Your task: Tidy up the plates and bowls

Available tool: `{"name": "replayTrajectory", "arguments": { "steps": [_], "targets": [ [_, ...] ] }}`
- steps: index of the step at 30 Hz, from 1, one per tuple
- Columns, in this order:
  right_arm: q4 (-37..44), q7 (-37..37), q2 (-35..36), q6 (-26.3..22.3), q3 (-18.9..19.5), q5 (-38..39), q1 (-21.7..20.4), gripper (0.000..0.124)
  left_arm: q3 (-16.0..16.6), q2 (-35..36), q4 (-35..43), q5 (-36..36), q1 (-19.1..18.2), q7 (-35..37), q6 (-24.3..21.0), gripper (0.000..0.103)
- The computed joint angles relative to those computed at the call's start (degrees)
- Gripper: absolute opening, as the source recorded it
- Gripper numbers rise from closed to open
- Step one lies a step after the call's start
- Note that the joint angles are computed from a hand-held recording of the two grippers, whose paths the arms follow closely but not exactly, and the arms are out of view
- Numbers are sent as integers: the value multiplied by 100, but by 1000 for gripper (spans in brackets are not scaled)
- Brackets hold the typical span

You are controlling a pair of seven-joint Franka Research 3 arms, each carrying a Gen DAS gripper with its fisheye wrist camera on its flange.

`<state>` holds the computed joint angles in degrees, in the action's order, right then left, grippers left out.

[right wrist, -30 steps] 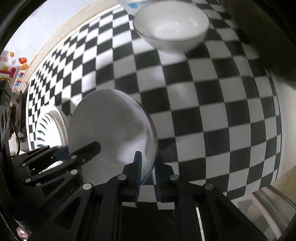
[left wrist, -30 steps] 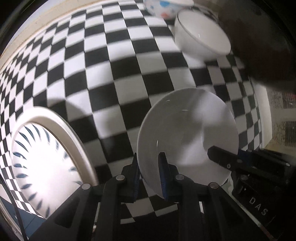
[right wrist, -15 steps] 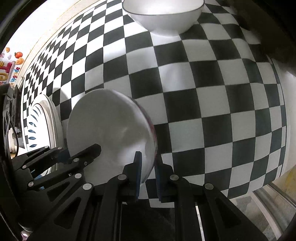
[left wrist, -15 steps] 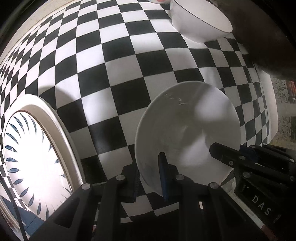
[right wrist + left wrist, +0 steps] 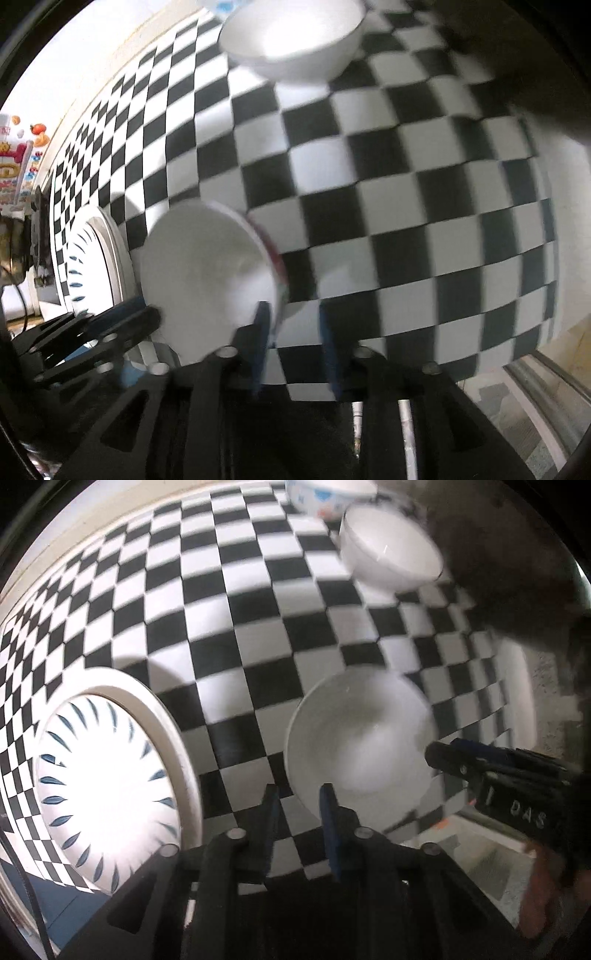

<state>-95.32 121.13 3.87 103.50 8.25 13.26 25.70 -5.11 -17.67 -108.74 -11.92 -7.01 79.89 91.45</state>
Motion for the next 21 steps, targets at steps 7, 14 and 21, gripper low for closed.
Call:
{"name": "replayTrajectory", "arguments": {
  "steps": [7,14,21],
  "targets": [
    [-133,238,-254,1296,-83,-522,-161,78,-50,719,1136,186,104,-31,414,26],
    [1074,-175,876,831,-215,-423,-264,78,-247,2002,2350,574,219,-11,659,26],
    [2492,-165,2060,198,-430,-765,-182,78,-443,3387,3710,454,320,-80,226,26]
  ]
}}
